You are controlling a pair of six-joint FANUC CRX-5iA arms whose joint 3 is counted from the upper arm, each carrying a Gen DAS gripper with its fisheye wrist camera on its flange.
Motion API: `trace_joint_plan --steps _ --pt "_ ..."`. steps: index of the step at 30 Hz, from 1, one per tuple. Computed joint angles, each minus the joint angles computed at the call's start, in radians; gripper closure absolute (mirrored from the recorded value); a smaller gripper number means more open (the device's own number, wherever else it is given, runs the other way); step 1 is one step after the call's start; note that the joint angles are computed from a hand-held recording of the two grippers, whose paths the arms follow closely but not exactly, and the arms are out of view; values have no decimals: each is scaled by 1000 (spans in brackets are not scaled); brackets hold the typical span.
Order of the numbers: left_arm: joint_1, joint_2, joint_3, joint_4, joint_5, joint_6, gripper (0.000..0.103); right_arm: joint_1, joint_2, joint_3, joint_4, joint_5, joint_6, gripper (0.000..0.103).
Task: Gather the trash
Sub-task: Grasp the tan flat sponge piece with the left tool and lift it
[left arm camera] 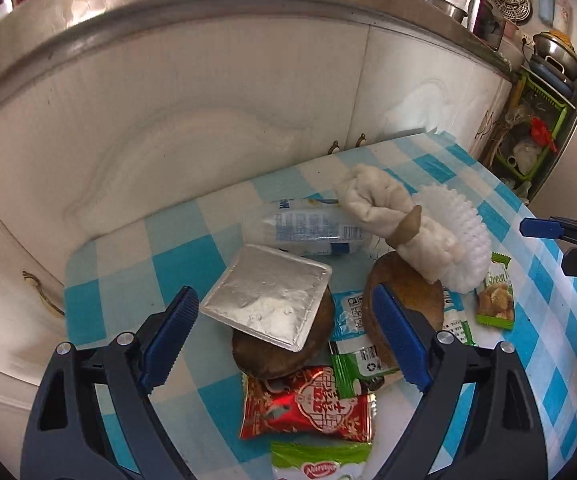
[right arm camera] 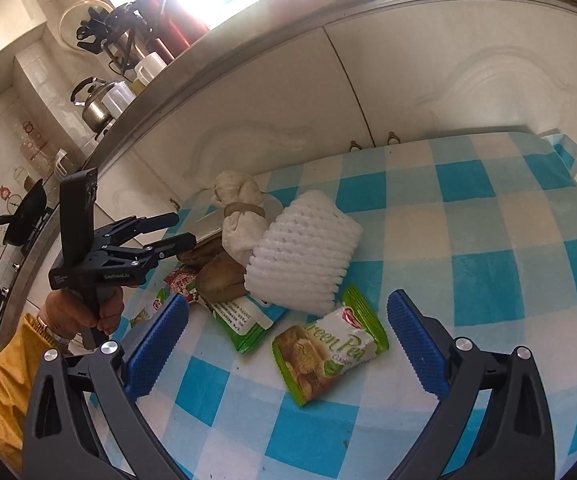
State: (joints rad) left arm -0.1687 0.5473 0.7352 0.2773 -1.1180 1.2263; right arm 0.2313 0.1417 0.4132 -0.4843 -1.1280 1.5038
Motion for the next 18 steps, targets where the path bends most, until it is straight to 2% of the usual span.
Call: trace_joint_plan --steps 8,12,14,16,18 --pt "-6 93 111 4 -74 -5 14 -10 62 65 -32 -13 1 4" --pt "-6 107 114 12 -72 17 14 -6 83 76 -23 -25 -12 4" --pt "-5 110 109 25 -76 26 17 0 91 81 -12 -25 -12 4" --pt "-7 103 89 36 -68 21 31 9 99 87 7 -27 -20 4" --pt "-6 92 62 52 -54 23 34 15 117 105 19 -40 -32 4"
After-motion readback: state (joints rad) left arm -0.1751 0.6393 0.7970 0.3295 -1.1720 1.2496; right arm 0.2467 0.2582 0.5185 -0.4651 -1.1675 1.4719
